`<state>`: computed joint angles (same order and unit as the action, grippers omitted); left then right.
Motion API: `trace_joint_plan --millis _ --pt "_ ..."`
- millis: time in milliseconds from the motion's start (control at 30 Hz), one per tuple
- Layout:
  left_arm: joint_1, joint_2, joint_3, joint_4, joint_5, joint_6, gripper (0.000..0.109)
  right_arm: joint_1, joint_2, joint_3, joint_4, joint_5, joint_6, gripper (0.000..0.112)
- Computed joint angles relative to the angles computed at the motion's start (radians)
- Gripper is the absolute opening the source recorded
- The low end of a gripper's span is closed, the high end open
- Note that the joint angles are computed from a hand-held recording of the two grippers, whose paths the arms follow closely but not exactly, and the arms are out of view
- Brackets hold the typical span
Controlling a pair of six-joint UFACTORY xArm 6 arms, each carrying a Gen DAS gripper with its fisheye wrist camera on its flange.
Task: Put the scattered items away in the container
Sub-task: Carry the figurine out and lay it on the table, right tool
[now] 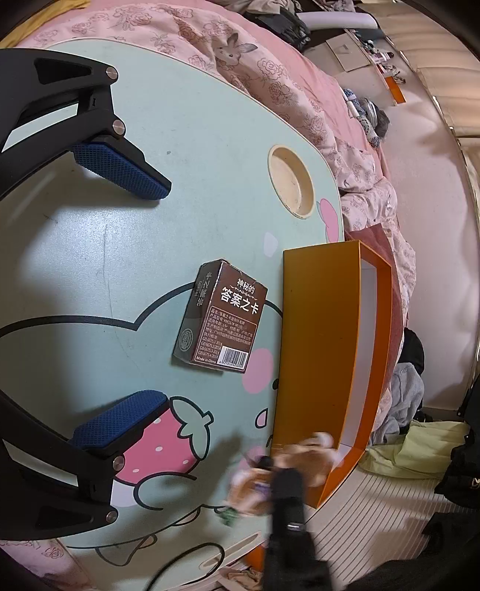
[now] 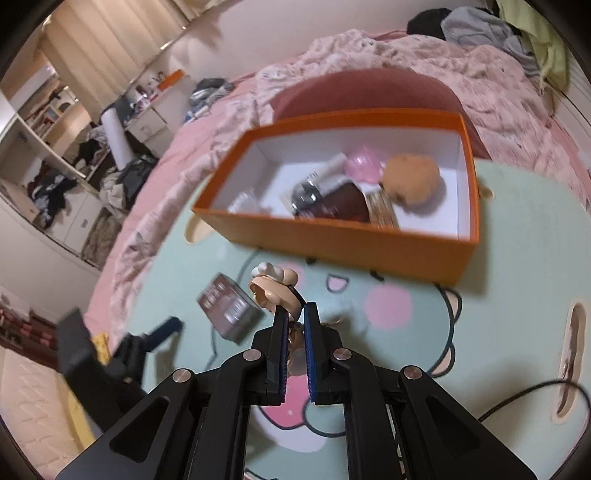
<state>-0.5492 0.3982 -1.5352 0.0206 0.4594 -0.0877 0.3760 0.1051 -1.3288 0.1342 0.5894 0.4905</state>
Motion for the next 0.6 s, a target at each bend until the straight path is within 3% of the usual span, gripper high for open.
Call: trace_joint_plan --millis 267,333,400,500,600 --pt "0.000 0.002 -0.002 0.002 0.000 -0.002 0.103 0.003 -0.007 0.072 -0.052 -0.071 0.067 0.010" --pt "0.000 0.001 0.000 0.003 0.000 -0.003 0.103 0.001 -0.039 0.114 -0.074 -0.112 0.098 0.022" --pt "-0.001 0.000 0.000 0.004 0.000 -0.004 0.103 -0.001 -0.086 0.163 -0.137 -0.134 0.169 0.059" --pt "0.000 0.002 -0.002 0.004 0.001 -0.004 0.103 0.005 -0.168 0.233 -0.349 -0.124 0.345 0.061" --pt "-0.001 0.001 -0.002 0.006 0.002 -0.005 0.103 0.037 -0.221 0.271 -0.524 -0.039 0.473 0.061"
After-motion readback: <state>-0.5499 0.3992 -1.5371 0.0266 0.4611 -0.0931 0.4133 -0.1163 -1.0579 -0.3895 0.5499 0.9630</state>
